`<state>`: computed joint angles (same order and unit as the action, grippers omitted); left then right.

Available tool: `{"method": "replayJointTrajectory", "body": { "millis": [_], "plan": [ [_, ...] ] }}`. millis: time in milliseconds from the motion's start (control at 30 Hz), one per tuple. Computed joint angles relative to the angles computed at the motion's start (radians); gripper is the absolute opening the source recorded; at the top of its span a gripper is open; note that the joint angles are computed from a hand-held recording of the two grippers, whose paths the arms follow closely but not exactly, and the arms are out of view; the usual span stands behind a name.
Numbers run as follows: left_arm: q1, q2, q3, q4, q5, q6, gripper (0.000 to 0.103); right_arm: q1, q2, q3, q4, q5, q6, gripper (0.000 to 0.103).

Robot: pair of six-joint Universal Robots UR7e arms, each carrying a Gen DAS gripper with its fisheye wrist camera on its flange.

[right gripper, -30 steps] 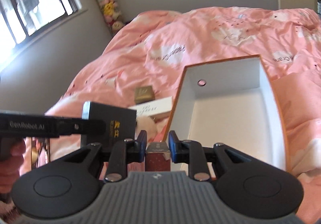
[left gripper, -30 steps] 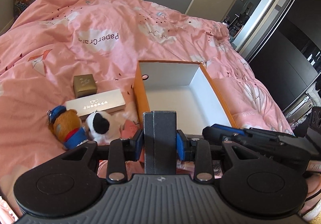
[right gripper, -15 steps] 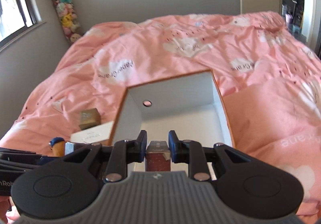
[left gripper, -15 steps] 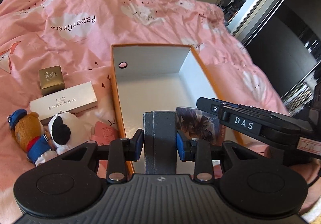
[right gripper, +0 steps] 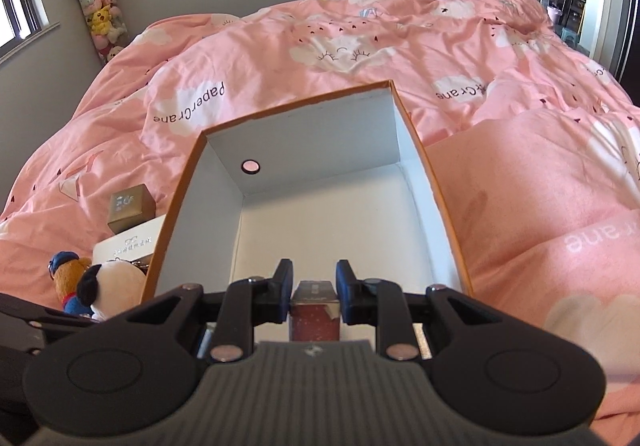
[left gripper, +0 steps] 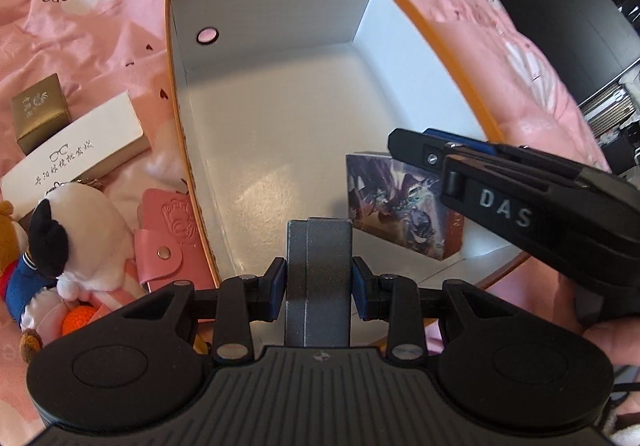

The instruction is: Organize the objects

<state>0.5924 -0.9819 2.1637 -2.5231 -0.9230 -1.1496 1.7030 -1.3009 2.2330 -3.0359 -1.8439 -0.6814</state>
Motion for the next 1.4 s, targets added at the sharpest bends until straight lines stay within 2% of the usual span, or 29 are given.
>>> {"method": "replayJointTrajectory", "body": {
  "millis": [300,533,700,767,900,1067,1233,1300,1400],
  "plan": [
    [-0.017,0.053,-0.07,0.187,0.027,0.029,0.04,-0.006,-0.005,0.011,0.013,-0.003,0.003,0.024],
    [-0.072,0.083,-0.099,0.366,0.125,-0.002,0.055,-0.009,-0.008,0.015,0.011,-0.005,0.009,0.024],
    [-0.098,0.078,-0.093,0.401,0.19,-0.03,0.055,-0.01,-0.01,0.015,0.019,-0.008,0.012,0.024],
    [-0.104,0.046,-0.049,0.319,0.226,-0.026,0.055,-0.01,-0.011,0.015,0.025,-0.006,0.012,0.024],
    [-0.106,-0.037,0.05,0.123,0.232,-0.066,0.055,-0.007,-0.009,0.016,0.028,-0.003,0.013,0.024],
    [-0.118,-0.132,0.16,-0.048,0.269,-0.173,0.055,0.008,0.01,0.005,0.02,-0.015,0.013,0.024],
    [-0.103,-0.182,0.194,-0.027,0.292,-0.266,0.055,0.018,0.038,-0.012,0.006,-0.008,0.035,0.024],
    [-0.093,-0.187,0.201,-0.032,0.276,-0.28,0.055,0.02,0.055,-0.019,0.002,-0.003,0.059,0.024],
    [-0.079,-0.176,0.196,-0.046,0.229,-0.237,0.055,0.023,0.072,-0.024,0.006,-0.003,0.064,0.024]
  ]
}}
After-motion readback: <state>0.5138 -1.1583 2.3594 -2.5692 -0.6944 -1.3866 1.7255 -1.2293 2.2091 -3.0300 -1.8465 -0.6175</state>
